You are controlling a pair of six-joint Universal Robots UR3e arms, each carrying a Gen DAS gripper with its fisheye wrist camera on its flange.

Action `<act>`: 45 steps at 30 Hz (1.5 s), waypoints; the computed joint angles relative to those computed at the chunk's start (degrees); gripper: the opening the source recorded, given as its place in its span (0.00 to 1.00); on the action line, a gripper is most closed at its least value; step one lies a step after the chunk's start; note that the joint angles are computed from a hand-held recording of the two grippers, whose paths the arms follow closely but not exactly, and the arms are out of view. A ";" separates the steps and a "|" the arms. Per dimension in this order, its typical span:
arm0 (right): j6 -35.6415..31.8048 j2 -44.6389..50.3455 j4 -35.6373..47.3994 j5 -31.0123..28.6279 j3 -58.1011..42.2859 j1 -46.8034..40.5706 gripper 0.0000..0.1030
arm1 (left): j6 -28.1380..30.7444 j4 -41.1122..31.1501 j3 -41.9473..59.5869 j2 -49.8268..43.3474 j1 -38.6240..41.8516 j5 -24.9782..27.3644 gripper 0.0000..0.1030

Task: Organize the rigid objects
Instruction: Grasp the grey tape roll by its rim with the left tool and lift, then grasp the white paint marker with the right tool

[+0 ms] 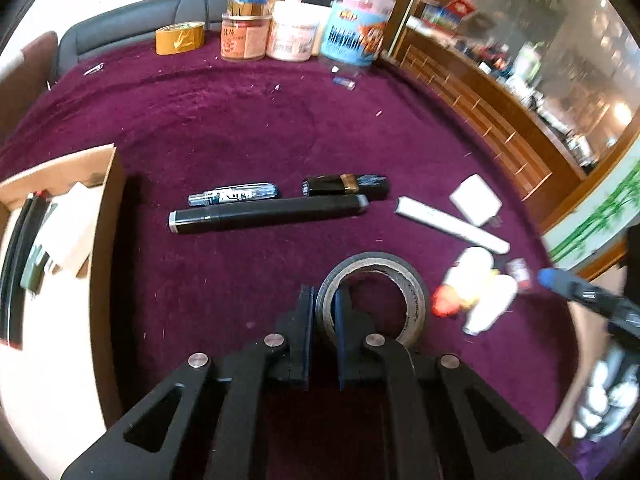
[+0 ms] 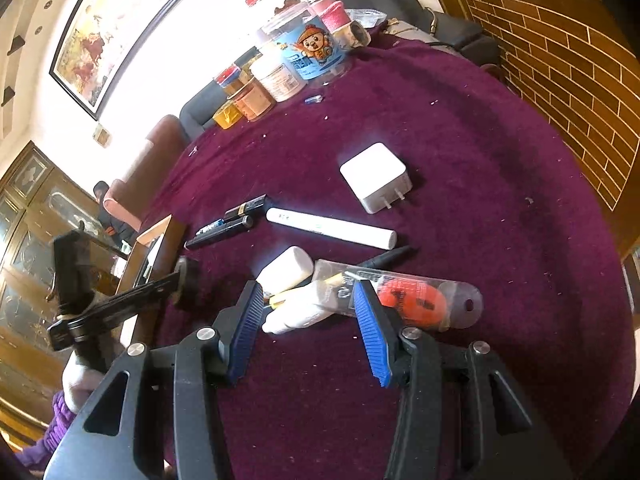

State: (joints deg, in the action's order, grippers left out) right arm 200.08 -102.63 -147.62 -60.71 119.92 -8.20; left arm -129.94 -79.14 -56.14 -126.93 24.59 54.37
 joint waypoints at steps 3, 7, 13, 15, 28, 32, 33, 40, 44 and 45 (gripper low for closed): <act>1.02 2.97 -0.96 -0.43 -2.19 2.17 0.45 | 4.02 -9.47 2.37 1.08 3.79 -4.85 0.07; 1.89 9.50 -1.15 -3.16 -9.40 7.54 0.45 | 9.40 -21.56 6.40 1.66 9.06 -9.33 0.07; 2.03 23.91 3.32 -9.07 -26.99 16.03 0.45 | 14.80 -27.03 4.39 5.28 16.99 -12.76 0.07; 2.49 26.51 4.75 -13.29 -31.01 17.04 0.45 | 15.67 -27.14 3.36 5.96 18.48 -12.80 0.07; -13.88 40.91 28.27 -33.44 -54.56 21.98 0.45 | 17.90 -29.99 6.20 2.61 24.06 -13.82 0.07; -16.12 41.95 26.90 -32.51 -54.90 21.92 0.21 | 16.21 -28.47 6.35 1.76 25.26 -13.14 0.07; -16.10 42.17 26.82 -32.38 -55.23 22.02 0.19 | 15.51 -27.72 6.38 1.55 25.67 -12.88 0.07; -11.27 36.31 18.79 -28.49 -49.36 21.64 0.12 | 12.96 -24.63 6.13 1.04 27.46 -12.56 0.07; -8.51 31.54 14.59 -25.73 -46.59 21.42 0.12 | 11.30 -23.15 6.97 -0.13 27.70 -12.18 0.07; -7.68 30.14 13.41 -24.99 -46.00 21.55 0.12 | 10.77 -22.89 7.39 -0.60 27.75 -12.11 0.07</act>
